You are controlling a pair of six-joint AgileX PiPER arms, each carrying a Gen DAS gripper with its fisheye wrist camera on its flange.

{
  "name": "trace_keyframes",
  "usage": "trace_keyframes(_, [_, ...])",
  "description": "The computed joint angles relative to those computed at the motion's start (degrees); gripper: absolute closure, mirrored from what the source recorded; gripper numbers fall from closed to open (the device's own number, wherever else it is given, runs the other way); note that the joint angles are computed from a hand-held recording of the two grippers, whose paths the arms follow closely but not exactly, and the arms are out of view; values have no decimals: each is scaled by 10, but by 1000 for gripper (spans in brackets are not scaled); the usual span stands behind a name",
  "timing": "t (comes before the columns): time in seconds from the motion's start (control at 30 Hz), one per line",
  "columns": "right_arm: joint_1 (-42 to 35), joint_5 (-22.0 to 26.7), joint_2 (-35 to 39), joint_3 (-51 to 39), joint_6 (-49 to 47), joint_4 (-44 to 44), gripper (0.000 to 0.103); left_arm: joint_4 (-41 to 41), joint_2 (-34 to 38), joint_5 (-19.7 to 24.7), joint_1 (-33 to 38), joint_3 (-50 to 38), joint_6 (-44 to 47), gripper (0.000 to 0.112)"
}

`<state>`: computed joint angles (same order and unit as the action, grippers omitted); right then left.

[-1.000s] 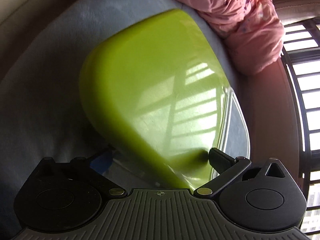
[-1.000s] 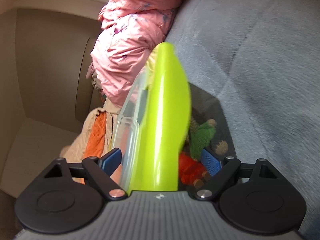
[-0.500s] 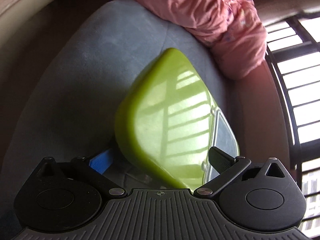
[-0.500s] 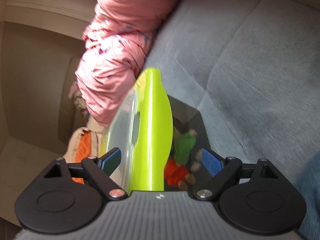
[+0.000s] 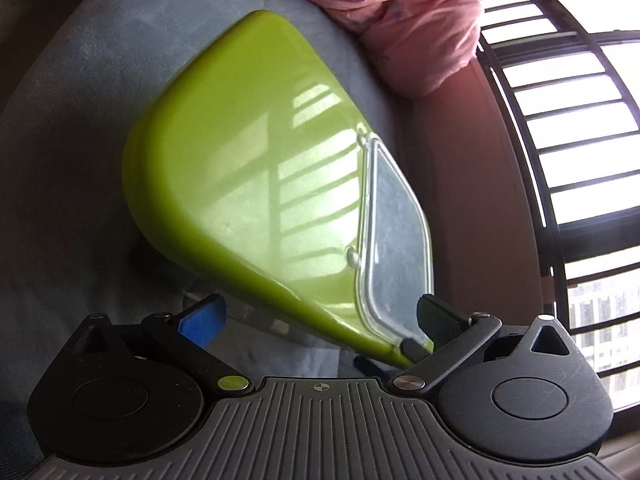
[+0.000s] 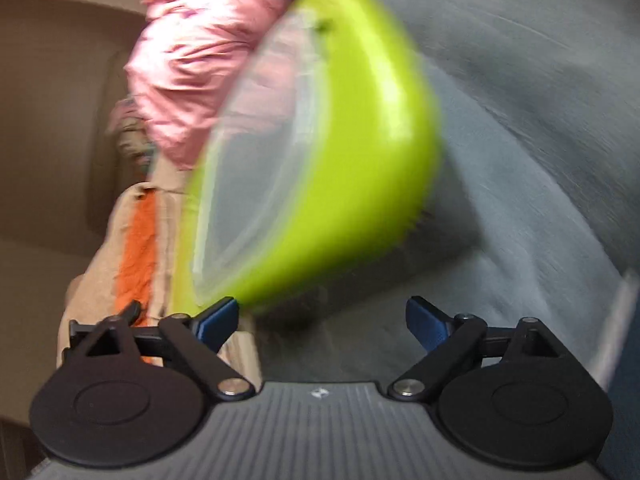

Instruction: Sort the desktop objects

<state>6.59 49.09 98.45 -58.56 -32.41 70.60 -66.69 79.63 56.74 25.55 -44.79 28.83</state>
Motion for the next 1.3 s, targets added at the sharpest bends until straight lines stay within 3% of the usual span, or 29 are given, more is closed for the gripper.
trace_keyframes(0.07, [13, -35, -7, -19, 8, -7, 13, 10, -13, -2, 5, -2, -9, 9])
trace_keyframes(0.2, [-1, -44, 32, -68, 79, -25, 12, -3, -22, 9, 33, 12, -5, 9])
trace_keyframes(0.23, [-10, -32, 45, -73, 62, -9, 12, -7, -21, 11, 38, 14, -3, 9])
trace_keyframes(0.37, [-59, 94, 70, -93, 25, 19, 19, -17, -26, 13, 70, 23, 4, 9])
trace_keyframes(0.43, [-81, 106, 30, -79, -13, 15, 19, -22, -30, 17, 92, 25, 5, 9])
trace_keyframes(0.53, [-99, 77, -18, -94, -17, -53, 18, -12, -33, 11, 122, 16, -16, 9])
trace_keyframes(0.63, [-94, 1, -29, -109, -3, -111, 18, 8, -22, 4, 139, -2, -46, 9])
trace_keyframes(0.67, [-94, 1, -22, -124, -2, -119, 18, 20, -12, 0, 137, -15, -62, 9])
trace_keyframes(0.73, [-91, -2, -8, -153, 1, -136, 18, 55, 19, -15, 119, -54, -99, 9])
trace_keyframes(0.83, [-64, -49, 19, -202, 23, -170, 14, 76, 82, -32, 78, -117, -133, 9])
trace_keyframes(0.93, [-19, -63, 88, -301, 102, -290, 12, 123, 128, -41, 17, -187, -199, 9])
trace_keyframes(0.97, [-9, -38, 122, -345, 120, -317, 20, 171, 132, -56, -11, -211, -244, 9])
trace_keyframes(1.0, [-4, -16, 149, -376, 124, -321, 23, 220, 134, -69, -37, -233, -285, 9])
trace_keyframes(1.1, [16, -28, 150, -380, 145, -322, 24, 360, 120, -103, -90, -278, -361, 9])
trace_keyframes(1.3, [24, -66, 135, -334, 101, -274, 25, 339, 132, -76, -65, -262, -335, 9])
